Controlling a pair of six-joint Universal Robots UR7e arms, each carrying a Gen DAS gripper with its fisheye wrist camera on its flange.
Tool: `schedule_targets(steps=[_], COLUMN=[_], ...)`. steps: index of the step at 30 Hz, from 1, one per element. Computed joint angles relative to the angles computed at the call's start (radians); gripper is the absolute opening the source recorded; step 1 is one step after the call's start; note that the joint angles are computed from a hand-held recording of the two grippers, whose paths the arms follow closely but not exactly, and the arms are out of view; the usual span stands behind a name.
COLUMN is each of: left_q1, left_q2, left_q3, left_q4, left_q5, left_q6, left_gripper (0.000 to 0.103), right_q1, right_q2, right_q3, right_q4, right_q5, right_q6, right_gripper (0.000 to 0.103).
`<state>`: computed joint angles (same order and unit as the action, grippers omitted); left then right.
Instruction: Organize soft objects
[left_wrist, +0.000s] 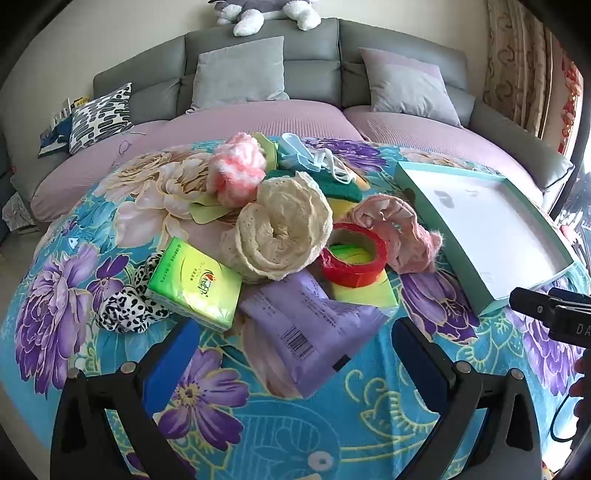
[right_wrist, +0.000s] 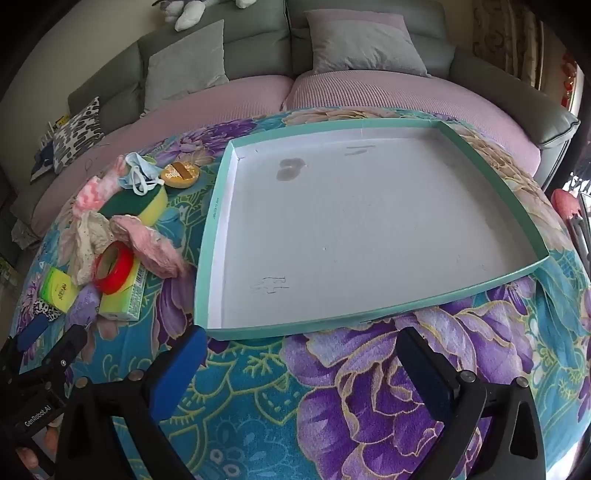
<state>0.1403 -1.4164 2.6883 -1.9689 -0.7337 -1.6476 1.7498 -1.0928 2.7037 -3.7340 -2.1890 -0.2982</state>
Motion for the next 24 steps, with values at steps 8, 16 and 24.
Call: schedule_targets(steps=[8,16,24], left_q1=[0.022,0.010,0.011], left_q2=[-0.042,-0.045,-0.055], left_q3=[0.011,0.015,0.017], left_q4=[-0.046,-0.039,-0.035], left_q5=[0.003,0.016,0.017], left_q6=[0.007,-0.019,-0.027], left_gripper=[0.103,0.103,0.103], right_q1=[-0.003,0.002,-0.005], right_q2=[-0.026,-0.024,-0.028], right_q3=[-0.007,-0.003,0.000], right_q4=[0.047,0.034,0.026], right_q5=[0.002,-0.003,0.002], right_q6=[0.006,0.007,0.001], right_gripper=[0.103,0.103,0.103])
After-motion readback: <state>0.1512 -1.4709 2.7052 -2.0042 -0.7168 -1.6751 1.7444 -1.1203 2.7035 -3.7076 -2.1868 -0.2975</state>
